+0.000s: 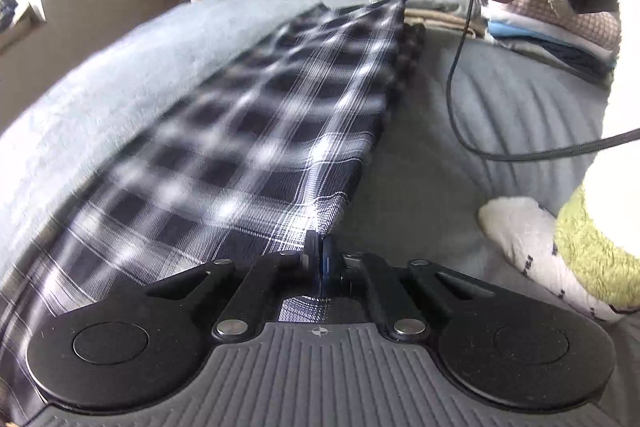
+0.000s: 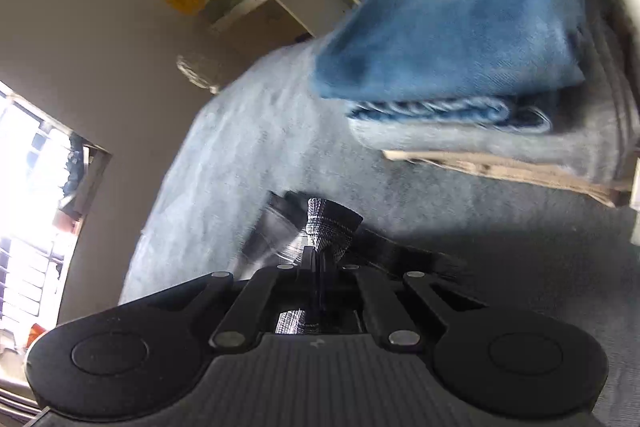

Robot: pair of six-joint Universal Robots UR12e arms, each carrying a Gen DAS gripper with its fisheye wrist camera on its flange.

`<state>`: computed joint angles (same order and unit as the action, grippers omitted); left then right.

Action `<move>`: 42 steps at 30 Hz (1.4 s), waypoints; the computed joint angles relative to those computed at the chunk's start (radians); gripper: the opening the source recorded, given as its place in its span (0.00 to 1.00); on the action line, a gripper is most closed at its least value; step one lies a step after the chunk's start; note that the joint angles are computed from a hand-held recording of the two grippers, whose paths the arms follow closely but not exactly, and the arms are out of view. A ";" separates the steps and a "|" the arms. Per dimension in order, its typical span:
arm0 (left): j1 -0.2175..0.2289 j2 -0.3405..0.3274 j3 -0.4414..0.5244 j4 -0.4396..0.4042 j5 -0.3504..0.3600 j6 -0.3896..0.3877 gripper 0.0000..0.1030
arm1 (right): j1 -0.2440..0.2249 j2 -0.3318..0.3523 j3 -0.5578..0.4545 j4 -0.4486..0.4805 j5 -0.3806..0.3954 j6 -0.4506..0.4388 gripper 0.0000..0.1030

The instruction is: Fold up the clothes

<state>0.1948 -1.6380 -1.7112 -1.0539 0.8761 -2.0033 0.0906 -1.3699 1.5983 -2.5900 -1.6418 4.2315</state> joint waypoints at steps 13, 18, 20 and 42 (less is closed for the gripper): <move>-0.001 -0.018 0.016 -0.052 -0.004 -0.016 0.00 | 0.009 -0.016 0.039 0.060 -0.041 -0.016 0.01; 0.003 -0.023 0.020 -0.056 -0.001 -0.033 0.00 | 0.020 -0.023 0.057 0.020 -0.076 -0.060 0.01; 0.000 -0.028 0.024 -0.062 0.010 -0.042 0.00 | 0.023 -0.018 0.055 0.034 -0.089 -0.089 0.01; 0.054 -0.084 0.095 -0.016 0.027 -0.463 0.30 | 0.125 0.155 -0.188 0.093 -0.119 -0.811 0.38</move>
